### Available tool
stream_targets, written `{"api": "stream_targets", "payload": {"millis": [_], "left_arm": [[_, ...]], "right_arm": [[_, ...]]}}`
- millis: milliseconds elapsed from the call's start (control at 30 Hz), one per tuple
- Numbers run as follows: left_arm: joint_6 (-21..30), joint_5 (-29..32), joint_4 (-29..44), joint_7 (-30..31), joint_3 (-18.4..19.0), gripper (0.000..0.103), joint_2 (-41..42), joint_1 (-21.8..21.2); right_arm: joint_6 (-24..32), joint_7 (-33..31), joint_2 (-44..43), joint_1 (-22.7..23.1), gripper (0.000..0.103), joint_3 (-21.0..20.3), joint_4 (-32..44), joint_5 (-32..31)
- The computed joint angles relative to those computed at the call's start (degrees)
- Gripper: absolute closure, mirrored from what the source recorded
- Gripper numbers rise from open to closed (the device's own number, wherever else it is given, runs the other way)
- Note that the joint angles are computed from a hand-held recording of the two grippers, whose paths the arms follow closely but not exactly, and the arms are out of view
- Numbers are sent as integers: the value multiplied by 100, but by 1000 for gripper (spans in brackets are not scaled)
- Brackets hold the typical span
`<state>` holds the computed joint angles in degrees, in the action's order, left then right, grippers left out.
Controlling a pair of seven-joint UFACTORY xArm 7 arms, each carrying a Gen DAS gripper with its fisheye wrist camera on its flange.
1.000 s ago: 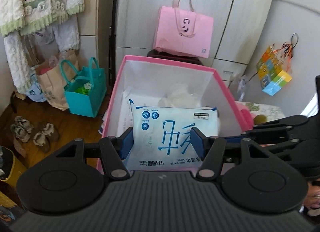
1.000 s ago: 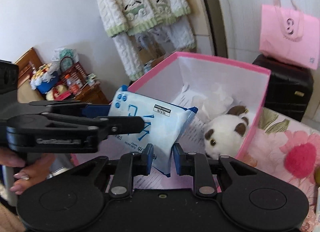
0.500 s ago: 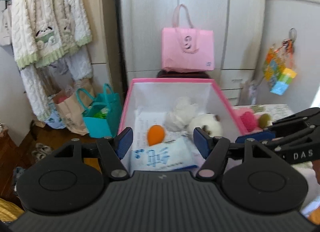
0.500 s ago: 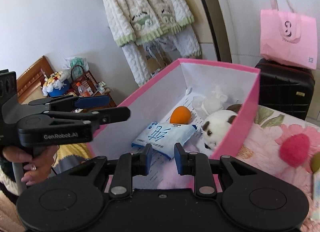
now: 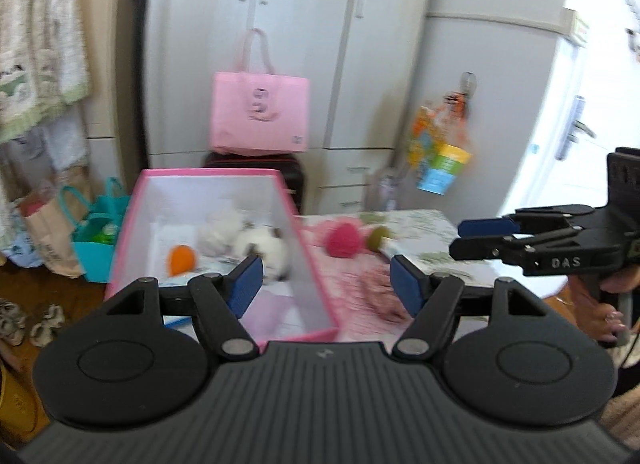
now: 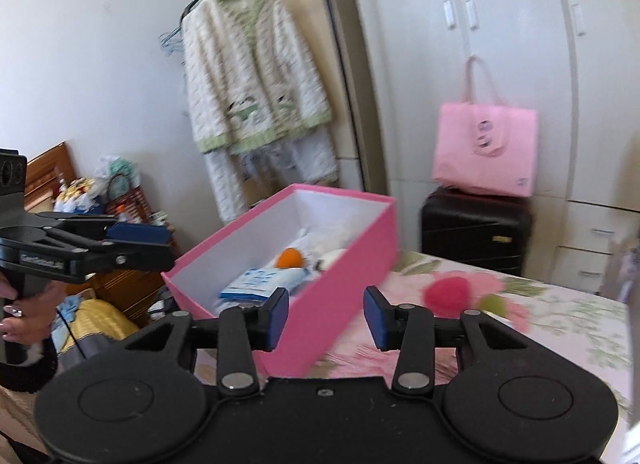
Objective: Organize soft objects
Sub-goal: 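Withdraw both tools from the box toward the remaining items on the bed, then grasp the small white carton with the right tool while the left tool grasps the pink floral cloth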
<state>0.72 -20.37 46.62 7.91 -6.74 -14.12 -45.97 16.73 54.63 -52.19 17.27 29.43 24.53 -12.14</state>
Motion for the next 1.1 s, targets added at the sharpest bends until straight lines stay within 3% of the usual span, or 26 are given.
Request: {"api": "stream_targets", "payload": {"millis": [133, 400, 600, 733, 800, 867, 933, 1033, 1100], "left_arm": [[128, -346, 112, 409, 159, 33, 82, -491], [391, -410, 600, 609, -475, 33, 649, -253], [348, -1717, 1175, 1931, -722, 31, 1366, -347], [137, -1042, 1469, 1400, -941, 30, 1938, -215], [148, -551, 1646, 962, -866, 30, 2223, -258], [-7, 34, 1797, 392, -595, 29, 2526, -486], [-243, 791, 1950, -372, 189, 26, 2850, -1158], [-385, 1436, 2253, -1124, 1362, 26, 3327, -2146], [-459, 1622, 2488, -1465, 1809, 26, 3651, -2495]], "right_arm": [[743, 141, -908, 281, 52, 45, -322, 40], [2016, 364, -2163, 974, 49, 105, -967, 137], [2274, 450, -2787, 1328, 43, -72, -1504, 148], [2105, 501, -2940, 1257, 43, -192, -1787, 76], [1834, 509, -2965, 1167, 43, -294, -1972, 21], [1351, 491, -2913, 1015, 43, -408, -2205, -65], [636, 468, -2710, 740, 43, -546, -2441, -154], [-418, 511, -1934, 98, 42, -648, -2538, -196], [-866, 455, -1326, -328, 42, -594, -2437, -235]]}}
